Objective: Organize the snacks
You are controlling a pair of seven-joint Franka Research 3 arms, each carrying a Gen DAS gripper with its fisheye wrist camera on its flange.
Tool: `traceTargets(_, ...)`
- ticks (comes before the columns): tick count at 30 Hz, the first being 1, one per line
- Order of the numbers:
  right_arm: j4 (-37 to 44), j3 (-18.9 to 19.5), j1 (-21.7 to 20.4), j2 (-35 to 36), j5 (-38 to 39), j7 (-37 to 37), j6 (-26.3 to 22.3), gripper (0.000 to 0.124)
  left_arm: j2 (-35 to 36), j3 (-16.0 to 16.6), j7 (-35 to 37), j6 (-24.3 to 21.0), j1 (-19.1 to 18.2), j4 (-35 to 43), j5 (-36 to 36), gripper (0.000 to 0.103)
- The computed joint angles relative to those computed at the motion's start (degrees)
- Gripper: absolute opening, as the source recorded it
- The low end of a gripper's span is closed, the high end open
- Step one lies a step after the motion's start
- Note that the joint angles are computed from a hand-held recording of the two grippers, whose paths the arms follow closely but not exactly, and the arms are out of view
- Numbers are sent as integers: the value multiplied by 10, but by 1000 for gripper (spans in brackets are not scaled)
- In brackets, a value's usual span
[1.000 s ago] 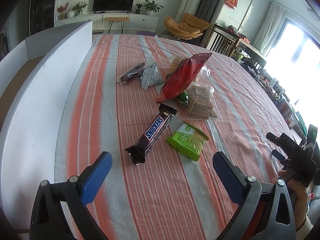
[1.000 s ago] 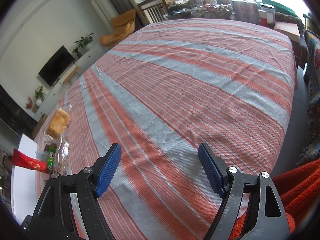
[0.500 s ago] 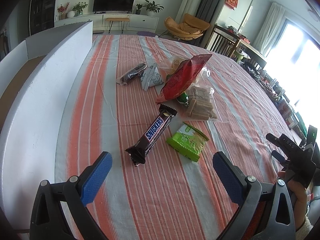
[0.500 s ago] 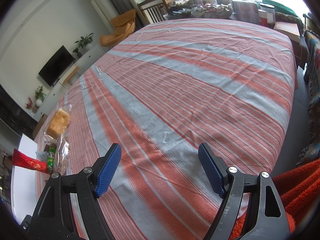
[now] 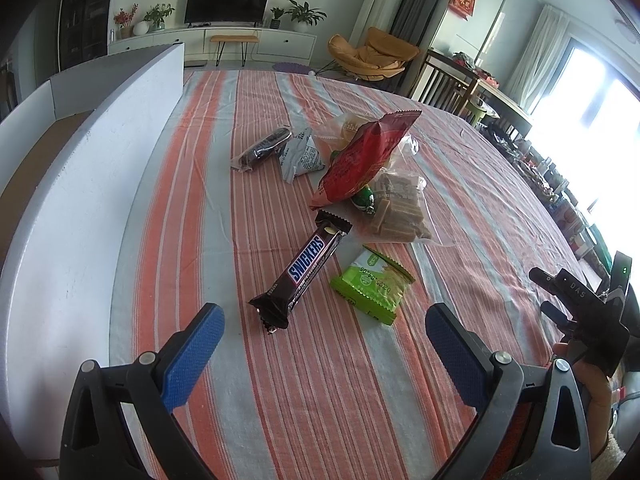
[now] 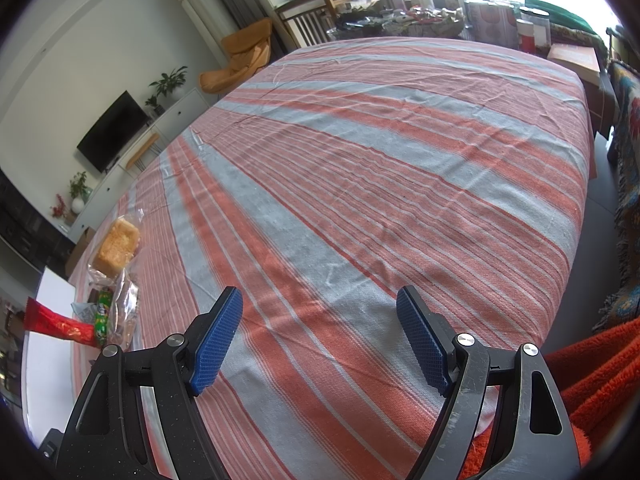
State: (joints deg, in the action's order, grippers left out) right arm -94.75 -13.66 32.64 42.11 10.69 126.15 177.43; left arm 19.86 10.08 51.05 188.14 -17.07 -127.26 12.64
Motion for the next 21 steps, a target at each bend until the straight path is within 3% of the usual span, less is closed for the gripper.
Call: traceTargets(21, -1, 1, -1, 0, 3, -3, 1, 82, -7, 2, -4, -1, -6, -3, 0, 100)
